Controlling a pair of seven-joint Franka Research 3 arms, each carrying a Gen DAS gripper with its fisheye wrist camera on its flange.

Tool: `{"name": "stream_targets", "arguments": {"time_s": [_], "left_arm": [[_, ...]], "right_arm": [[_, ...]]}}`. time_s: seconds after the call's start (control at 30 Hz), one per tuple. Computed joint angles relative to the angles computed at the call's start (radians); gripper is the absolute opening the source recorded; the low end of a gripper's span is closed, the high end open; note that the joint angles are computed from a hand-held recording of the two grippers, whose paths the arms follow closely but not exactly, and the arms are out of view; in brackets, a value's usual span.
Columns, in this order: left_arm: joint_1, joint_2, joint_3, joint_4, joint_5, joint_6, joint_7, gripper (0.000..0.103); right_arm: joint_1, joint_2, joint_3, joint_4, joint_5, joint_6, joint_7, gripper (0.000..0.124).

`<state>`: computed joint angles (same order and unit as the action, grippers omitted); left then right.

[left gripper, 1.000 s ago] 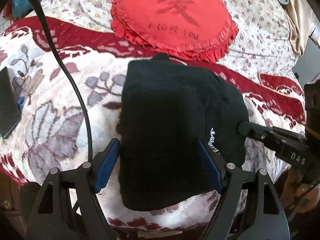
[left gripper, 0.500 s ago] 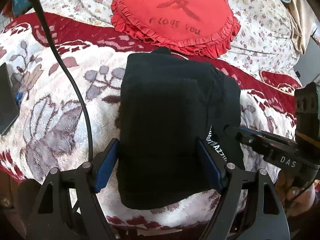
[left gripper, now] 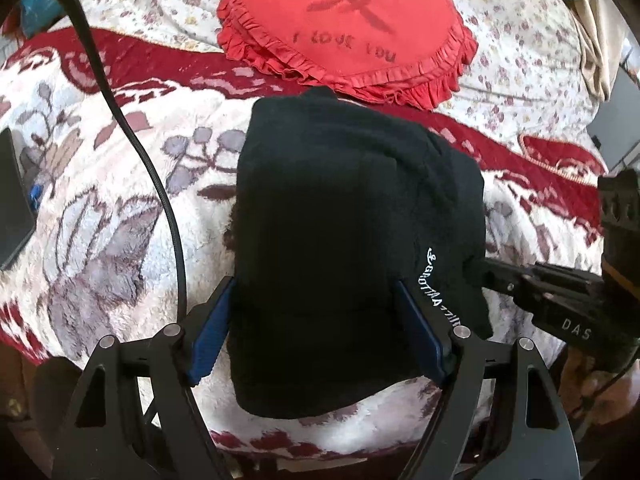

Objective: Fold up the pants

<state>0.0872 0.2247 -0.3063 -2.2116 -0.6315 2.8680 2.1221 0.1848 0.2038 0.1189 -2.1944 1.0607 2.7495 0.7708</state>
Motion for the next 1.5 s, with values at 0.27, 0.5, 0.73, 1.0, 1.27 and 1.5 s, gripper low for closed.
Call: {"name": "stream_targets", "arguments": {"time_s": [0.27,0.5,0.73,1.0,1.27,1.5], "left_arm": [[0.008,-0.026,0.011,0.019,-0.117,0.027,0.072,0.079],[0.013,0.016,0.012,0.061,-0.084,0.010,0.043,0.079],[0.041,0.068,-0.014,0.109,-0.081,-0.015,0.047,0.079],[0.064,0.123,-0.041,0.164,-0.064,-0.066,0.062,0.080],[0.075,0.169,-0.044,0.211,-0.022,-0.142,0.018,0.090],[0.049,0.165,-0.029,0.201,0.046,-0.141,0.008,0.098]], "right_arm": [[-0.011,-0.055,-0.013,-0.010,0.150,0.008,-0.073,0.056],[0.000,0.009,-0.019,0.032,0.136,-0.007,-0.017,0.073],[-0.023,0.055,-0.005,0.063,0.137,-0.001,-0.013,0.073],[-0.064,0.093,0.017,0.105,0.242,-0.034,-0.131,0.077],[-0.049,0.111,0.026,0.124,0.308,-0.011,-0.256,0.091],[-0.035,0.122,0.031,0.133,0.337,0.020,-0.306,0.092]]}}
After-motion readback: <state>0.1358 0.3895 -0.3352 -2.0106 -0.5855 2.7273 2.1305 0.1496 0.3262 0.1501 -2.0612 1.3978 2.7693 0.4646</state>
